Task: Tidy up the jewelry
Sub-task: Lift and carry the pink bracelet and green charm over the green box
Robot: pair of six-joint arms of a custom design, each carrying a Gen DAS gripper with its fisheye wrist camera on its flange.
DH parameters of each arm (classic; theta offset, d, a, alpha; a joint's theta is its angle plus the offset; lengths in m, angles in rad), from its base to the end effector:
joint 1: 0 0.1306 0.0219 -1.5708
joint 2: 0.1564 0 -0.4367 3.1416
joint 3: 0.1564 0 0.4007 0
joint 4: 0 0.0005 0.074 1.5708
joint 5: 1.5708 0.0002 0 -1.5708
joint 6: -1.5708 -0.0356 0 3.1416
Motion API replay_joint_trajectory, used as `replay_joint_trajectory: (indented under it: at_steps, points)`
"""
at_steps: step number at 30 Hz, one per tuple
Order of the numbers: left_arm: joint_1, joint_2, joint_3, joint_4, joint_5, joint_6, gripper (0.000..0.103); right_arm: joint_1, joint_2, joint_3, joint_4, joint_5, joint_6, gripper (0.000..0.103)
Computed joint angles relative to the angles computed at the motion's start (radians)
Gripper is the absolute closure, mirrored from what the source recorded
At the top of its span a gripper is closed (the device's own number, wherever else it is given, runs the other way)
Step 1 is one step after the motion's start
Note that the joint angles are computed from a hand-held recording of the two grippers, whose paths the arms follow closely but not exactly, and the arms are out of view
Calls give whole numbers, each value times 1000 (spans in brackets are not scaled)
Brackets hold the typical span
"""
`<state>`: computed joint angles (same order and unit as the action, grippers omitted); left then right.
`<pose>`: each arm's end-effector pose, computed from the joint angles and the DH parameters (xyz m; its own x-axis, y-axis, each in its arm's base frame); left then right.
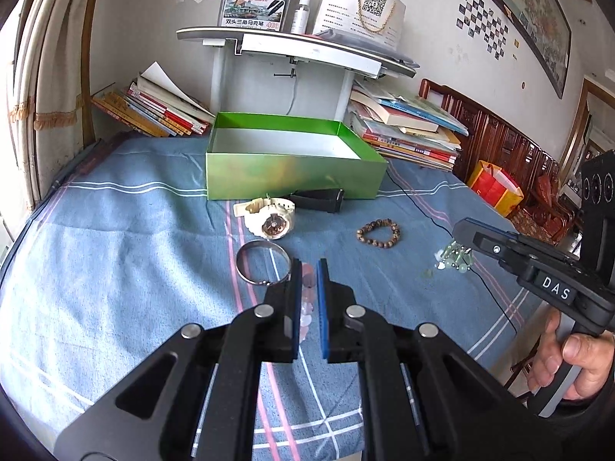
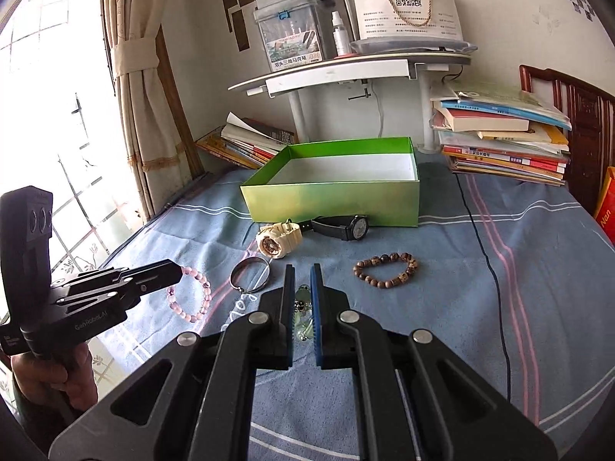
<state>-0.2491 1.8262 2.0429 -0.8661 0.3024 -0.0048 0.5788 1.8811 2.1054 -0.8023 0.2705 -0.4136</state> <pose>0.6504 -0.1769 0.5515 -0.5838 0.1532 -0.7973 0.4680 0.8659 -0.1763 0.5912 0.3743 0.5504 -0.5554 0.0998 -0.8256 -0.1273 0.9709 0.2029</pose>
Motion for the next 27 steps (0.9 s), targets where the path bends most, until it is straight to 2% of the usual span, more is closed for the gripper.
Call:
replay_joint_trajectory:
  at_steps: [27]
  points:
    - [-11,63,76,-74,-43,-9,95,-17,11,1,-10,-37,-15,95]
